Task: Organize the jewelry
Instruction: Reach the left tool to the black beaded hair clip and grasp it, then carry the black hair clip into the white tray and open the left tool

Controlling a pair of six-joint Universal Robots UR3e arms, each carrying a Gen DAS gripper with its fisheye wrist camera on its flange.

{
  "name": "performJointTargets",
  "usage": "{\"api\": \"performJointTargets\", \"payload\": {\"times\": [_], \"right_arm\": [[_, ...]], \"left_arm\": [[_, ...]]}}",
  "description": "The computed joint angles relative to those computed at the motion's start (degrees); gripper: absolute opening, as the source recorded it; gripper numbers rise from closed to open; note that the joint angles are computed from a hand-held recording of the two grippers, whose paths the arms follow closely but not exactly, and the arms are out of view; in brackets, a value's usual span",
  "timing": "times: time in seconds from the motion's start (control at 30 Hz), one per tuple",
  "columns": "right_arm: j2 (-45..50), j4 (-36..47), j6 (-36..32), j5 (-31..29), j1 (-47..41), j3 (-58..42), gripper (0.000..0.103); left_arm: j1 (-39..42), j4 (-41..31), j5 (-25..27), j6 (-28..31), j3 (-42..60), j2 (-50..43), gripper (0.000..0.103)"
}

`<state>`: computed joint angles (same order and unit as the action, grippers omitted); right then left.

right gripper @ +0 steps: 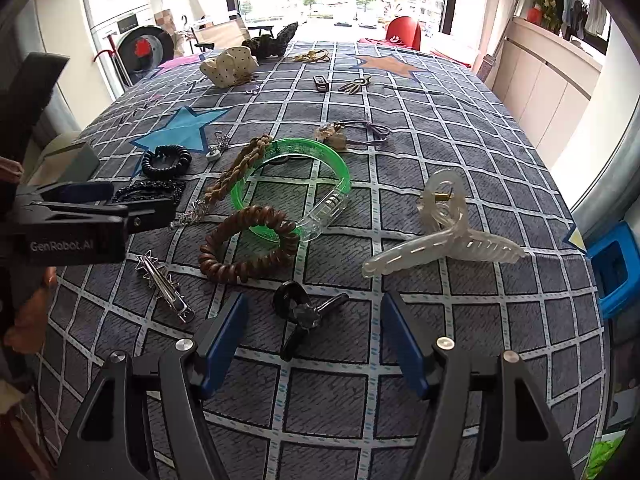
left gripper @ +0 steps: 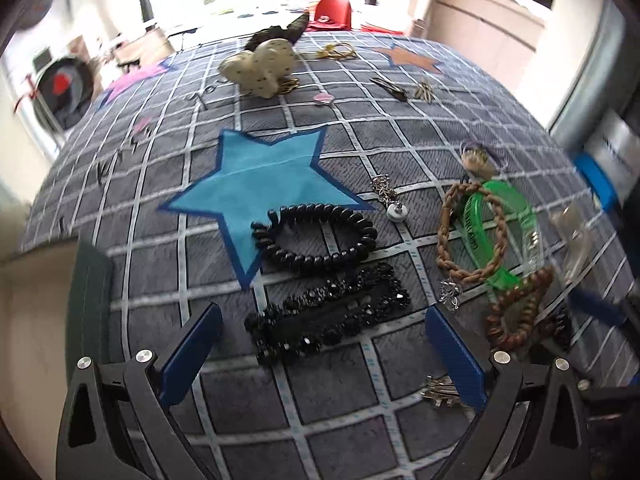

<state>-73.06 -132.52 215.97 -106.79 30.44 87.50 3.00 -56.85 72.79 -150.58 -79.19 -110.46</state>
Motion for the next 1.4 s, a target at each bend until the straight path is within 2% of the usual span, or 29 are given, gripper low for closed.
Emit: {"api": "performJointTargets", "payload": {"times": [0.07,0.23,0.33,0.43,0.5,0.57,1.07,1.4], "right_arm": [[-0.3,-0.5,-0.2,0.4,-0.2,0.5,0.072],[-0.2,-0.6,-0.2,0.6,-0.6,0.4,0.072],[0.0,0.3,0.0,0.0,-0.4,-0.2,0.066],[-0.3,0.5,0.3,-0.1,-0.5,-0.1,0.056],[-0.8,0.5,0.6,-0.1,-0.7,0.4,0.044],[-1.5,0.1,1.1,0.4,-1.1,1.2,0.039],[-5.1,0.0,3.7,1.4,-0.2,2.3,0.039],[-2.4,3.3,2.7,0.7,2.6,-6.7,0.039]], "left_arm": [[0.0,-0.5,-0.3,1.0,0.6,-0.2,0.097],[0.2,-1.1,-0.7,2.7,0.5,0.7,0.073],[0.4,-1.4,-1.0,3.6,-0.4,1.6,0.073],[0.5,-0.4,-1.1,4.3,-2.8,3.3,0.072],[0.5,0.2,-1.1,4.2,-4.3,4.3,0.072],[0.8,0.6,-1.1,3.7,-5.7,5.4,0.072],[6.5,2.5,-5.0,0.3,-16.0,17.0,0.072],[15.9,-0.9,-11.7,0.8,-18.4,26.8,0.072]]}}
